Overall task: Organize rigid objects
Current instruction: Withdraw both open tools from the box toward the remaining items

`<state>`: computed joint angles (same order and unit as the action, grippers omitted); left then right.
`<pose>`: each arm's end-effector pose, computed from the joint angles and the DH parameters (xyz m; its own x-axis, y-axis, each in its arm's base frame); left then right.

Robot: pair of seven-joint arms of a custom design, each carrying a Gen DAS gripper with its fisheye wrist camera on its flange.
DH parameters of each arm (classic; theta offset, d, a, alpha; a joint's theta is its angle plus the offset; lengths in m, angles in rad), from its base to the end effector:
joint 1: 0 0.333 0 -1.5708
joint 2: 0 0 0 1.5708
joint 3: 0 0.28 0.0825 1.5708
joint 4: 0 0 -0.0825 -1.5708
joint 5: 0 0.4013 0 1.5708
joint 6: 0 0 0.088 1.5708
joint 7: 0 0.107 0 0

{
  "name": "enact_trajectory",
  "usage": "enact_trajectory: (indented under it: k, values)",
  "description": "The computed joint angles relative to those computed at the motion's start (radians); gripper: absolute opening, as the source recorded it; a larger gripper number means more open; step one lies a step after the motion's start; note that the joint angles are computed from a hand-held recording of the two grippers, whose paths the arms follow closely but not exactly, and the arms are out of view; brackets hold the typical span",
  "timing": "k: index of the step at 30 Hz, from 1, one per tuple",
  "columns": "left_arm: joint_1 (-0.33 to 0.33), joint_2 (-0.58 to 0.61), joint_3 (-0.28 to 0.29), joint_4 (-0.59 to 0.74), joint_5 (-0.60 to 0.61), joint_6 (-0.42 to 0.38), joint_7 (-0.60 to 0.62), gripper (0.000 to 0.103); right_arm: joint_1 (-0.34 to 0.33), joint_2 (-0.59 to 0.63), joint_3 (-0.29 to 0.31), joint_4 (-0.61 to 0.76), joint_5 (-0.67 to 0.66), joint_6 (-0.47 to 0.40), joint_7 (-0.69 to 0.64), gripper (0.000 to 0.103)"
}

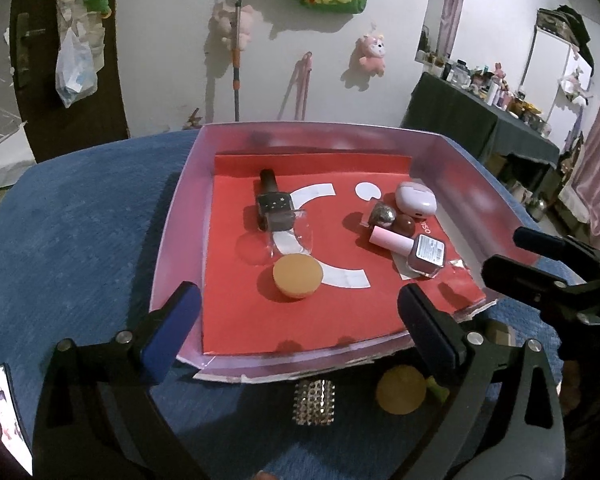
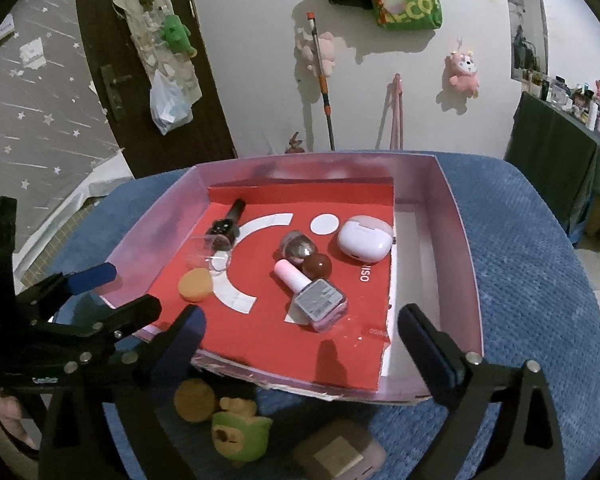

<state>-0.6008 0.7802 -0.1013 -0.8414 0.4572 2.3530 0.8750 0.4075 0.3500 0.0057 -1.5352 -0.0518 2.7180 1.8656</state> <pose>0.6354 -0.4817 0.5177 -0.1925 -0.9754 0.1076 -0.6962 0.0585 -0.7154 0.6580 0.2899 0.5152 0.2238 -0.9598 -0.1694 -0.6925 -0.0343 -0.7206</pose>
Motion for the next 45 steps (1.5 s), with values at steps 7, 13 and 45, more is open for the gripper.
enact_trajectory:
  k: [7, 13, 45]
  values:
    - [0.011, -0.084, -0.007, -0.131, 0.020, 0.049, -0.052, 0.103, -0.007, -0.053, 0.014, -0.071, 0.028, 0.050, -0.011, 0.103]
    - [0.009, -0.126, -0.008, -0.187, 0.058, 0.056, -0.087, 0.103, -0.006, -0.095, 0.014, -0.128, 0.026, 0.102, -0.001, 0.103]
    - [0.029, -0.274, -0.067, -0.421, 0.119, 0.093, -0.160, 0.103, 0.003, -0.246, 0.035, -0.373, -0.044, 0.280, 0.027, 0.103]
